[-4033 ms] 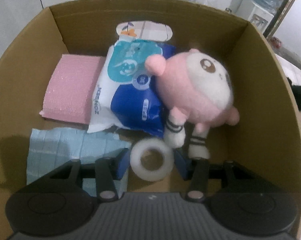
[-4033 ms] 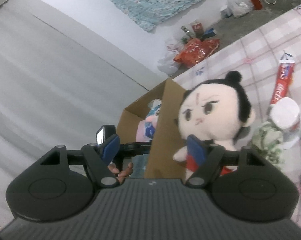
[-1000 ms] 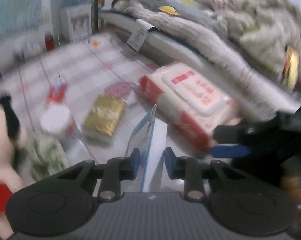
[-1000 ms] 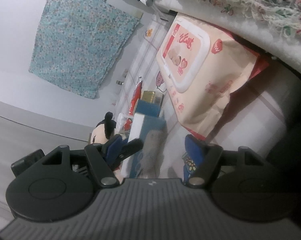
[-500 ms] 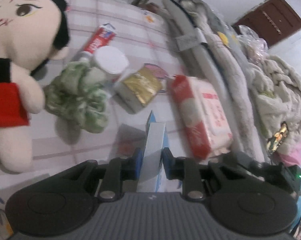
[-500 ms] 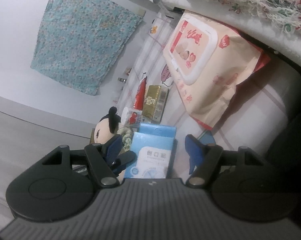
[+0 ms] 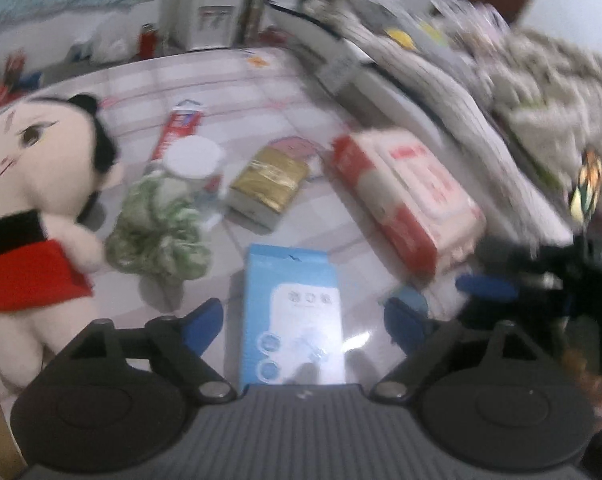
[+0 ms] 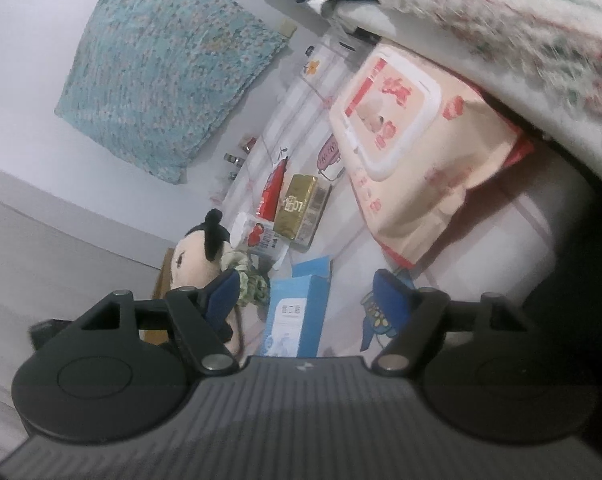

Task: Organize soft objects
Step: 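Grasp the blue bandage box with the left gripper, then grasp the gold foil package with the right gripper while the left gripper holds the bandage box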

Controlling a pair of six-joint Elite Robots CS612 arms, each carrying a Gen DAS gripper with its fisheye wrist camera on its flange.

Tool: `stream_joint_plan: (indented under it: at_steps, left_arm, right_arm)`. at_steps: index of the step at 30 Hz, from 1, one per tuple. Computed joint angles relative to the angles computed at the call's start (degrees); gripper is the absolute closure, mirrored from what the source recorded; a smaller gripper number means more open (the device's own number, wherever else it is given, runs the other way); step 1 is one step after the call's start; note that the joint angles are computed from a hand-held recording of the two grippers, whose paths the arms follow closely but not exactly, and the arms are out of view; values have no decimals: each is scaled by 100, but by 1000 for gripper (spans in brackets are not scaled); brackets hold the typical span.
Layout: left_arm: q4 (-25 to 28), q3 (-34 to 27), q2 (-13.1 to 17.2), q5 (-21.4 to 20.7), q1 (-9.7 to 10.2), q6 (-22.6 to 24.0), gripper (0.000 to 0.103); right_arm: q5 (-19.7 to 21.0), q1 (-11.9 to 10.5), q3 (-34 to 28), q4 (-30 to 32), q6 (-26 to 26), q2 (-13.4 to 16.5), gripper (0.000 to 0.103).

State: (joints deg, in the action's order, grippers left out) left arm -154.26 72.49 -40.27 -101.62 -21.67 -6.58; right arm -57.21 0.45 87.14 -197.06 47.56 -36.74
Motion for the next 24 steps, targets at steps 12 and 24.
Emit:
stream_joint_plan:
  at_steps: [12,24]
  left_arm:
    - [909,-434,299,1408,-380,762,15]
    - [704,-189,204,1157,-238,-107,30]
  right_arm:
    - [-256,12,163,107,-557,-162,26]
    - [-145,101,-186,689,-1657,-252,22]
